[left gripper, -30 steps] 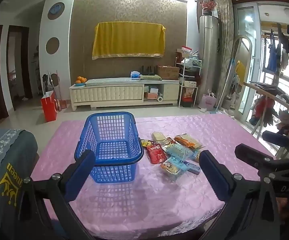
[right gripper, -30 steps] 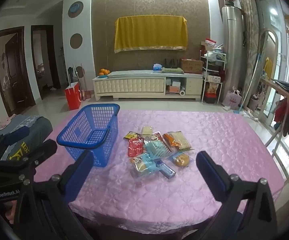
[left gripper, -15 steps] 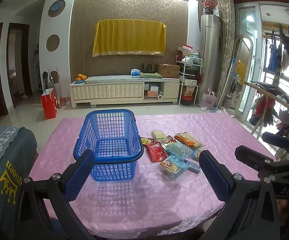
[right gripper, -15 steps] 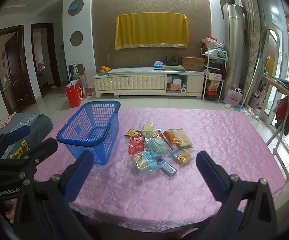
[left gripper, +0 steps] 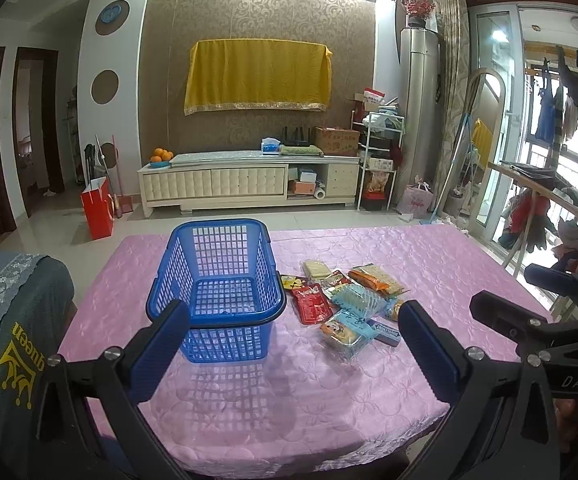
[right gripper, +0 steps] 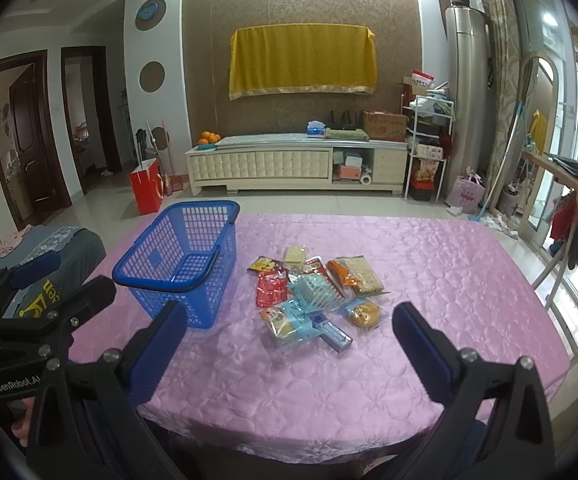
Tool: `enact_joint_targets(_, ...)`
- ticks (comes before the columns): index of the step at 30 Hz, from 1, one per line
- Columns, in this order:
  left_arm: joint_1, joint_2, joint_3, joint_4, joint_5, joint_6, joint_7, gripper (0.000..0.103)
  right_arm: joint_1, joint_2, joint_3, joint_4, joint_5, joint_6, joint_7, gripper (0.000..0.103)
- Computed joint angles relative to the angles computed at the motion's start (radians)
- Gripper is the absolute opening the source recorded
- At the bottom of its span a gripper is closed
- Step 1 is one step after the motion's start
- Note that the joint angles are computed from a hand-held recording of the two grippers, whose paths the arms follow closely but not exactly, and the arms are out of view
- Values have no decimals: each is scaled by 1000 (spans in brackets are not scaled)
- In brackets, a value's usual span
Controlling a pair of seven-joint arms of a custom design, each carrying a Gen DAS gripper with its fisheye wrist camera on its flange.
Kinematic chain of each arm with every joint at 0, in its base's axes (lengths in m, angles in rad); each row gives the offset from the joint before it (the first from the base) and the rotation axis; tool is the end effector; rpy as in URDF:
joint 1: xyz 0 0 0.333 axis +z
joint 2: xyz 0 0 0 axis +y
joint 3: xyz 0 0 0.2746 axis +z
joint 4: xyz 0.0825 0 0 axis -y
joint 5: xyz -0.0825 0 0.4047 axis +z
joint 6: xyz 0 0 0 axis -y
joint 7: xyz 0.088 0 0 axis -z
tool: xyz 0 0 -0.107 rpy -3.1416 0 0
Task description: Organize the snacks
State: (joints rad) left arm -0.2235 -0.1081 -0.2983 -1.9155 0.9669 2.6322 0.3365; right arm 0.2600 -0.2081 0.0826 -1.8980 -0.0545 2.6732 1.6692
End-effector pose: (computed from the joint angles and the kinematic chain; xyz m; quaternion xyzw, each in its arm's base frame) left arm 0.5085 -0.3236 0.5783 -0.6139 0.5962 -0.3820 0.3489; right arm 0.5382 0.1987 0.6660 -0.7060 0.5277 -0.2779 0.3820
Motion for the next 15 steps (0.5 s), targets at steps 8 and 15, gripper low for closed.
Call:
enact_joint_targets(8, -1, 4, 0, 2, 8, 1, -4, 103, -1, -4, 1, -4, -3, 0, 5, 103)
enact_joint_targets(15, -5, 9, 1, 5, 7, 3, -5, 103, -4, -6, 2, -5, -12, -3, 11, 103)
